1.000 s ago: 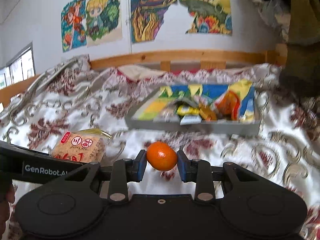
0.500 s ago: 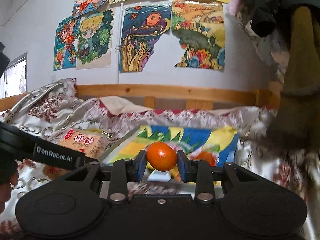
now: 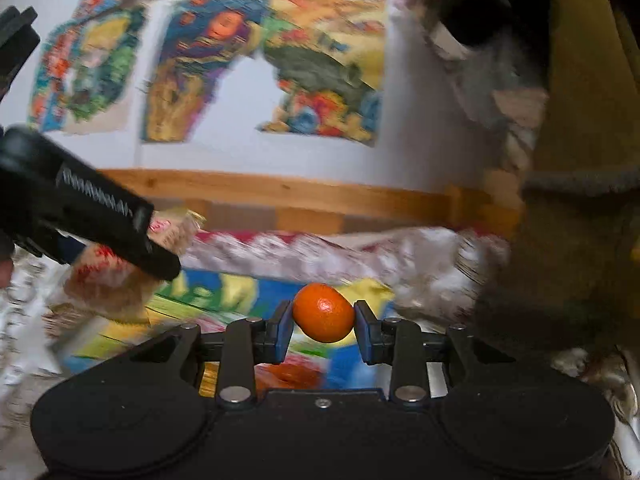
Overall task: Organize snacks
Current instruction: 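Carry the rice-cake packet and orange fruit into the silver tray and open both tools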
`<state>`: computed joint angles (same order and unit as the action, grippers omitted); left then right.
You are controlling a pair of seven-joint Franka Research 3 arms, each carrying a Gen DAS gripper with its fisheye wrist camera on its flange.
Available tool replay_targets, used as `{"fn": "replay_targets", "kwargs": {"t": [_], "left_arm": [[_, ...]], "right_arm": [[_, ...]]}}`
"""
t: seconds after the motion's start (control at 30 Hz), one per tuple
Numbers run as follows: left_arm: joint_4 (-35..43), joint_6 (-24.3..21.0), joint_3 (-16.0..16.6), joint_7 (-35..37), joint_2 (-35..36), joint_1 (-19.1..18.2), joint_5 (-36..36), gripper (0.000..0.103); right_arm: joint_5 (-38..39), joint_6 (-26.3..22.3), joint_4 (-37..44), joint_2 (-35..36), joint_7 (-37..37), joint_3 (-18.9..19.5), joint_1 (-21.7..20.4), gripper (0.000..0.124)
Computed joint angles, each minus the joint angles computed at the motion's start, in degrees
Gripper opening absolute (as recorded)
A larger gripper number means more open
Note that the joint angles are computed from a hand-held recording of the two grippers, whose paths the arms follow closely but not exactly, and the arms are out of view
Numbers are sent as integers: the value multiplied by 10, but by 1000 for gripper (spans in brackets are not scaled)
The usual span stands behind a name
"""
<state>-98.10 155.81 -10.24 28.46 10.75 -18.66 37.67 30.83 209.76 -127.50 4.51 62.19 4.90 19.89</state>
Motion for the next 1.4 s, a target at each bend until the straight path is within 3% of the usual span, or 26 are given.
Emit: {"fn": "replay_targets", "kwargs": {"t": [0.1, 0.4, 0.5, 0.6, 0.83, 0.93, 1.07, 1.13, 1.27, 1.4], "left_arm": [[57, -19, -2, 26, 52, -9, -8, 73], [160, -101, 14, 76, 132, -52, -24, 73], [169, -114, 21, 77, 138, -61, -22, 73], [176, -122, 23, 74, 141, -62, -26, 73], [178, -143, 26, 58, 138, -67, -24, 79], [171, -148, 25, 47, 132, -66, -25, 84], [168, -156, 22, 42, 124, -62, -26, 87], [163, -154, 24, 28, 118, -63, -21, 93], [143, -138, 31, -10, 98, -70, 20, 99], [133, -150, 33, -45, 80, -77, 68, 102]], "right_arm": [[36, -12, 18, 20, -26, -10, 1, 35], [-35, -55, 16, 36, 22, -13, -23, 35], [-1, -68, 27, 43, -8, -25, -4, 35], [-31, -79, 24, 42, 35, -13, -25, 36], [-39, -86, 25, 40, 56, -19, -22, 42], [-51, -82, 21, 38, 75, -15, -29, 55], [-63, -77, 16, 33, 90, -14, -32, 61], [-73, -73, 13, 30, 101, -11, -36, 68], [-93, -65, 7, 22, 127, -8, -43, 74], [-128, -54, -5, 7, 171, -3, -56, 81]]}}
